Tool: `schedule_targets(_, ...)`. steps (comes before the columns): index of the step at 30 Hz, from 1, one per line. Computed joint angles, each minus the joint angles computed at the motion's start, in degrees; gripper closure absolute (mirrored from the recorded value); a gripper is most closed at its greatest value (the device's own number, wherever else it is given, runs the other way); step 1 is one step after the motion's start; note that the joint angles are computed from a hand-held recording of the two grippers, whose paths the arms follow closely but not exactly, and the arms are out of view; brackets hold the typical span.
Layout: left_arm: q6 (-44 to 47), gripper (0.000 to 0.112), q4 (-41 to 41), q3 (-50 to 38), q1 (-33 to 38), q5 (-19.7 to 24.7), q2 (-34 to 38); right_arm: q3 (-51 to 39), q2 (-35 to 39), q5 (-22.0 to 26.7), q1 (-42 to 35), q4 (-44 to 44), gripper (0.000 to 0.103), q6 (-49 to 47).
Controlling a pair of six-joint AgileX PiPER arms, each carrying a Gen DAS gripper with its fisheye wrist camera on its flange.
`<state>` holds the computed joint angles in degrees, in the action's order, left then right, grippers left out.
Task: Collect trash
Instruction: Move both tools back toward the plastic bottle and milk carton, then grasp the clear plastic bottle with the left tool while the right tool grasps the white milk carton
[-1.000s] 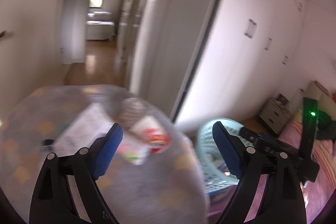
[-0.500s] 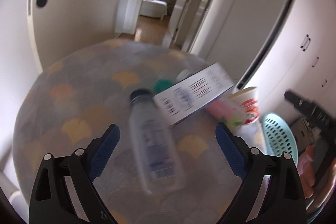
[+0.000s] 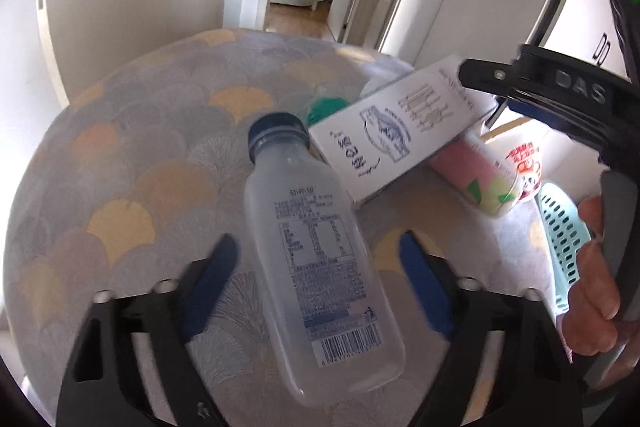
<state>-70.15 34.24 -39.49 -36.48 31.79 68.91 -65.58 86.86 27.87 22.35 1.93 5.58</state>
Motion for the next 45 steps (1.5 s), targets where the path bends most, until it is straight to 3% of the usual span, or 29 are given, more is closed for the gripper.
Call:
schedule_targets(1, 0.3, 0.048, -0.4, 0.3, 0.4, -0.1, 0.1, -0.3, 0.6, 0.1, 0.3, 0.1, 0.059, -0.5)
schedule_targets(5, 0.9, 0.052, -1.7, 4.7, 3.1, -2.6, -5.4, 1.8, -1.0, 0.3, 2.1, -2.2, 0.071, 0.4)
schedule_targets(8, 1.4, 0.055, -2.1, 7.2, 5.9, -3.3, -9.8, 4.2, -3.5, 0.5, 2.5, 1.5, 0.072, -3.3)
schedule_targets(11, 0.5, 0.056, -0.8, 9.6, 7.8, -2.5, -13.4, 8.6, -8.2, 0.2, 5.5, -1.5, 0.072, -0.5)
schedule_targets(16, 0.2, 0.056, -0.4, 13.0, 11.8, -2.5, -17.5, 14.7, -13.7, -0.2, 9.0, 0.7, 0.072, -0.5)
schedule_targets(22, -6.4, 0.056, 5.9, 15.6, 10.5, -1.3, -19.6, 19.6, -17.8, 0.3, 14.1, 0.0, 0.071, 1.4)
schedule_targets(24, -9.7, 0.056, 8.8, 16.1, 8.9, -0.6, -20.0, 19.7, -18.5, -0.4, 14.7, -3.5, 0.063, 3.8)
schedule_targets(25, -10.5, 0.056, 9.3, 16.1, 8.2, 0.0, -20.1, 19.4, -18.2, -0.5, 15.0, -5.8, 0.046, 5.4)
schedule_targets(27, -11.1, 0.056, 10.1, 16.3, 7.8, 0.3, -20.2, 18.0, -16.5, -0.8, 14.1, -8.0, 0.041, 6.0)
schedule_targets(30, -7.4, 0.055, 7.6, 17.2, 10.0, -1.5, -20.9, 14.4, -12.3, -1.3, 9.8, 1.6, 0.041, -6.0)
schedule_targets(34, 3.6, 0.054, -1.8, 17.8, 16.3, -7.2, -20.5, 9.2, -5.9, -1.4, 7.3, 8.2, 0.041, -13.1)
schedule_targets(39, 5.7, 0.056, -3.7, 17.2, 17.2, -7.2, -19.0, 1.1, 3.8, 3.7, 5.8, 12.7, 0.04, -16.7)
schedule_targets(45, 4.8, 0.056, -3.0, 17.0, 16.9, -7.4, -18.5, 5.4, 1.2, 8.0, 2.2, 25.6, 0.039, -30.0)
